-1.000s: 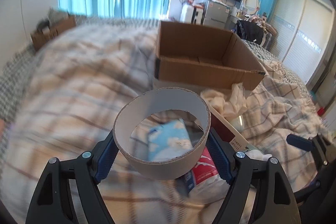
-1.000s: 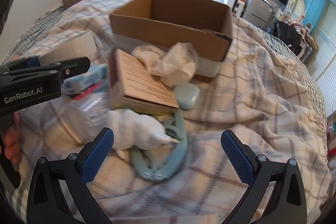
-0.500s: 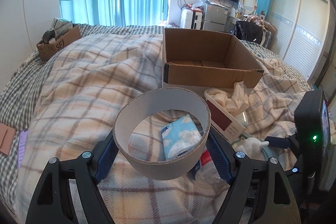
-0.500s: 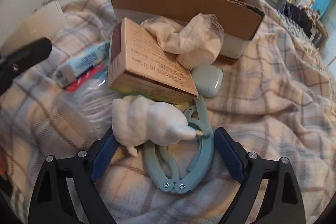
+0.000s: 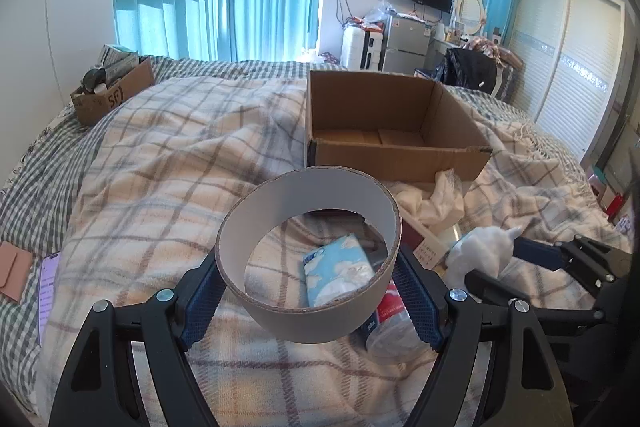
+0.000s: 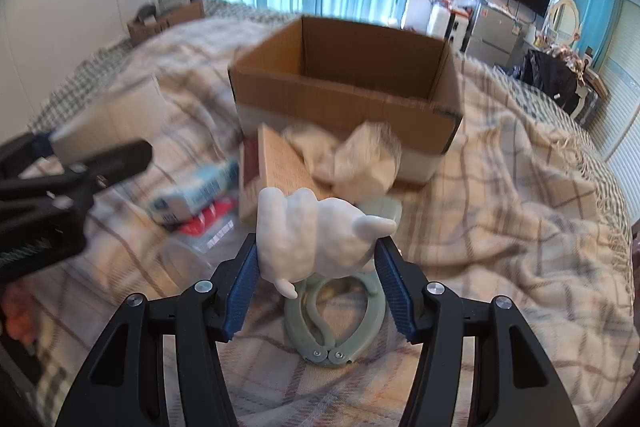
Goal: Organize objects
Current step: 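Carry the cup and figurine over the cardboard box and open both tools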
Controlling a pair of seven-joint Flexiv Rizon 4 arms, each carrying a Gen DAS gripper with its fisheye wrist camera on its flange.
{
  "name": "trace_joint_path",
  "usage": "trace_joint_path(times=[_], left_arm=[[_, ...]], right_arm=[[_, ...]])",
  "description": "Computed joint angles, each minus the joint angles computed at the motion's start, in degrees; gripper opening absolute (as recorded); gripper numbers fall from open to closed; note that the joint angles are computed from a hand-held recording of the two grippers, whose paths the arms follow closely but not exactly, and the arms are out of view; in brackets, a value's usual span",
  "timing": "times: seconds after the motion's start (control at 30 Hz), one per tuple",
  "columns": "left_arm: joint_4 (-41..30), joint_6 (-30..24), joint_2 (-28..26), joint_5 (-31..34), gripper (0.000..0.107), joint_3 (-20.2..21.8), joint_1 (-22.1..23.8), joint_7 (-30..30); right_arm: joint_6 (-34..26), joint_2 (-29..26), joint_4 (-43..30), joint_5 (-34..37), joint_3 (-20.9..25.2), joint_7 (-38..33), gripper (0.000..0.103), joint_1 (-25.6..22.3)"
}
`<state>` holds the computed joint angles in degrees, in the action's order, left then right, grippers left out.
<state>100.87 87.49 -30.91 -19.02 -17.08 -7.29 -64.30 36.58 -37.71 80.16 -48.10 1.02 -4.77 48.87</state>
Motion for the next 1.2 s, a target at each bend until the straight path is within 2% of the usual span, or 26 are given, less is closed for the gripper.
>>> trace_joint_path(times=[0.3,0.43,0.67,0.83,1.0,1.2], left_arm=[[-7.72,-4.06,-1.49,-1.91,0.082,-1.89,-0.04,1.55],[-15.11,-7.04,-4.00,-0.21,0.082,3.40,-4.77,-0.26],[-32.50,-13.65,-12.54,3.08,0.082,9.26,-10.32,-5.72],[-48.43,-21.02,-21.61,6.47,0.082,13.30,-13.18,-10.08],[-60.77,-27.26,-29.46,9.02,0.082,14.46,-13.87,-12.12],[-67.25,-30.99,-34.28,9.81,0.082,13.45,-13.83,-11.82]], right_arm=[[-0.39,3.19,-1.74,-6.10,-1.85,-1.31,0.057,-0.90],[-0.93,4.14,-3.36,-8.36,-2.60,-3.70,0.057,-2.26],[2.00,2.96,-7.84,-8.39,-3.53,-9.54,0.057,-5.99],[3.81,0.48,-11.27,-5.73,-4.74,-13.85,0.057,-8.62],[5.20,-2.81,-14.28,-1.74,-5.64,-17.83,0.057,-10.71],[8.79,-5.42,-14.30,2.18,-6.30,-19.14,0.057,-12.04]])
